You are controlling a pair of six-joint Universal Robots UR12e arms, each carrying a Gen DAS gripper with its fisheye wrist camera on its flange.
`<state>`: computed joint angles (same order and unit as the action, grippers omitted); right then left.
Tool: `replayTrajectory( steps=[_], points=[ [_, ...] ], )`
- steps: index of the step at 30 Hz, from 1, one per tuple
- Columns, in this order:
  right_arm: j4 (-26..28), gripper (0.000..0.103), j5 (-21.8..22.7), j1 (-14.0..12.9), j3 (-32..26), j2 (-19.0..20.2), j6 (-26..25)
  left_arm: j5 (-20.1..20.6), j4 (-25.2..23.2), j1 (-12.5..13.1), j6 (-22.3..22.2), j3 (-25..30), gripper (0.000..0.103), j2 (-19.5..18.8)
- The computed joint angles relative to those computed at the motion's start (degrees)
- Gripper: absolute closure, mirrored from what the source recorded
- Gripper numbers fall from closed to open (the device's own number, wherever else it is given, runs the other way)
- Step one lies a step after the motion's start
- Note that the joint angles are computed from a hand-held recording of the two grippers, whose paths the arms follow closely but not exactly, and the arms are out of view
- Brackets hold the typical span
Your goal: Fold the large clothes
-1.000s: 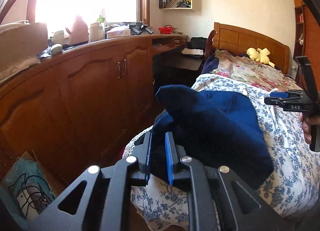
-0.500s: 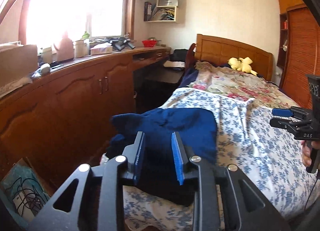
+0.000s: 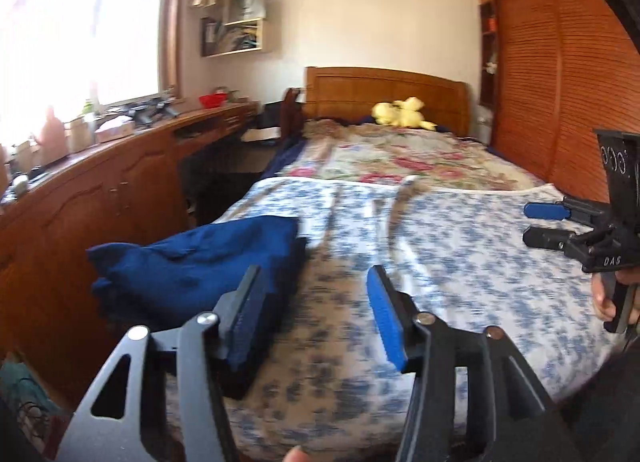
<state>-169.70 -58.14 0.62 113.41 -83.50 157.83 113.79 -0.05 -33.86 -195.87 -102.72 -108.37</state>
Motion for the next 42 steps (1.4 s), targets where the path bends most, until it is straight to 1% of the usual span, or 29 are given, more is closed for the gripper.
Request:
replayTrajectory(
  steps=[2, 3, 4, 6, 9, 12, 18, 20, 22, 24, 26, 27, 29, 31, 32, 34, 37, 42],
  points=[
    [-0.3, 0.025, 0.6, -2.0, 2.5, -2.2, -0.5, -0.5, -0.4, -1.2, 0.3, 1.8, 0.050, -1.3],
    [-0.6, 0.024, 0.7, -2.6, 3.3, -2.8, -0.6, -0.1, -1.0, -1.9, 0.4, 3.0, 0.050, -2.1],
    [-0.9, 0.023, 1.4, -3.8, 4.6, -3.9, -0.9, 0.4, -1.6, -2.6, 0.4, 4.0, 0.050, -2.7],
    [-1.8, 0.019, 0.9, -5.7, 6.9, -5.8, -1.1, 0.4, -2.7, -3.7, 0.0, 5.9, 0.050, -4.1],
    [-2.8, 0.017, 1.2, -8.5, 9.8, -8.1, -0.9, 0.2, -4.2, -5.4, -0.6, 8.5, 0.050, -6.1],
    [-4.9, 0.017, -0.7, -10.4, 12.2, -9.7, 0.5, -0.1, -4.2, -7.1, -1.1, 10.6, 0.050, -8.1],
    [-6.2, 0.017, -1.0, -15.8, 16.7, -12.7, 2.3, -1.5, -6.3, -9.3, -3.7, 14.6, 0.050, -11.4],
    [-7.6, 0.017, -1.4, -17.2, 18.0, -13.7, 3.9, -1.9, -6.6, -9.9, -4.1, 16.1, 0.050, -12.5],
    [-8.7, 0.017, -1.4, -18.7, 19.3, -14.9, 5.9, -3.5, -6.6, -10.3, -4.0, 17.7, 0.050, -13.5],
    [-10.0, 0.017, -2.3, -19.9, 20.4, -16.1, 7.5, -3.4, -7.0, -10.9, -3.6, 19.1, 0.050, -14.2],
    [-11.1, 0.017, -3.0, -20.7, 21.3, -17.1, 8.5, -3.2, -6.0, -11.5, -2.8, 19.7, 0.050, -14.5],
    [-11.6, 0.017, -2.6, -21.5, 21.8, -17.7, 9.2, -3.1, -5.1, -11.9, -2.6, 19.9, 0.050, -14.6],
    [-13.0, 0.017, -2.7, -22.8, 22.6, -18.9, 11.6, -2.9, -4.7, -12.4, -2.3, 20.2, 0.050, -14.5],
    [-14.2, 0.017, -3.1, -23.7, 23.3, -19.8, 11.5, -1.4, -4.5, -13.1, -2.1, 20.3, 0.050, -14.3],
    [-15.2, 0.017, -3.7, -24.1, 23.7, -20.4, 11.7, -1.1, -4.3, -13.3, -2.0, 20.2, 0.050, -14.2],
    [-15.5, 0.017, -3.2, -25.2, 24.3, -21.5, 12.0, -0.7, -4.0, -13.8, -1.9, 19.8, 0.050, -13.8],
    [-15.3, 0.017, -2.7, -26.7, 25.2, -23.3, 12.2, -0.3, -3.5, -14.2, -2.0, 19.2, 0.050, -13.2],
    [-15.7, 0.017, -2.4, -28.1, 26.4, -25.0, 12.7, -0.5, -3.7, -14.5, -2.0, 18.7, 0.050, -12.8]
  ],
)
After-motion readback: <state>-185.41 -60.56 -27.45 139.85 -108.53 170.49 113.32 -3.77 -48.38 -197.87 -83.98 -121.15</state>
